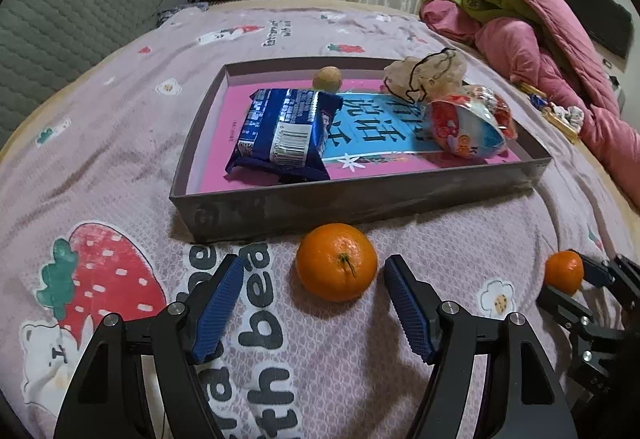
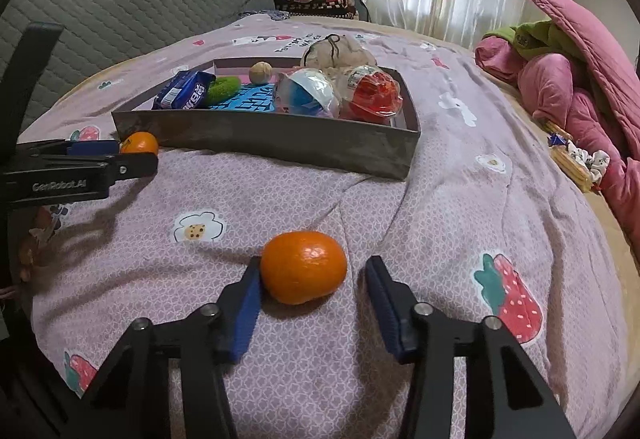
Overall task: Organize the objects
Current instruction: 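Grasp an orange with the left tool while the right tool grasps the other orange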
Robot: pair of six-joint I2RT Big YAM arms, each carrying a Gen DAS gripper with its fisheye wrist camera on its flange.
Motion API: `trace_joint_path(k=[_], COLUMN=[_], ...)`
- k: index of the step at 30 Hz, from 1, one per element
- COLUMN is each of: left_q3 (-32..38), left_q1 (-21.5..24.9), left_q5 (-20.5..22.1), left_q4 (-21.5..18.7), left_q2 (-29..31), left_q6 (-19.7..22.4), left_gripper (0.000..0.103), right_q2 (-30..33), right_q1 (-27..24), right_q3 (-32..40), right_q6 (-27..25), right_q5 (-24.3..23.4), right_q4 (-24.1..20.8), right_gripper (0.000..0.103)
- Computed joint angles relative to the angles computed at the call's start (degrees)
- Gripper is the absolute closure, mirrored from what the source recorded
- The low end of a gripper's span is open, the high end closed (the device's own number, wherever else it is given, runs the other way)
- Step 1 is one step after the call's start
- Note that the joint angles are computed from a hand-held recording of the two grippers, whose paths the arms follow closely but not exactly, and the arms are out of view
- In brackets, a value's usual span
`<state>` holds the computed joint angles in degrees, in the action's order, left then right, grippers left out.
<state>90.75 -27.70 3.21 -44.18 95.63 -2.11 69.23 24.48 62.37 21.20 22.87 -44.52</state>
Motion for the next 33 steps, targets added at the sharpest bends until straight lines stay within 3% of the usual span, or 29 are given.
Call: trace_joint_path(k=[3,8,33], left_q3=[0.2,0.1,-2.5], left_q1=[-0.1,-0.2,0.0], left_q5=[-0.4,0.6,1.6], left_q4=[0.3,1.0,3.6], left_q2=[0.4,0.2,-5.1], left_q6=[0.1,0.6,0.7], left_gripper=[0.042,0.063,0.064], right_q2=[-0.1,-0.3,-1.4], right_q1=[-0.1,-0.2,1.0], right_q3=[-0.1,-0.1,3.1], right_q6=[-0.2,-0.5,-3.5], right_q5=[-0.2,-0.4,1.3], right_q4=[0.3,0.5,4.8], right_gripper=[0.063,0.064,0.064])
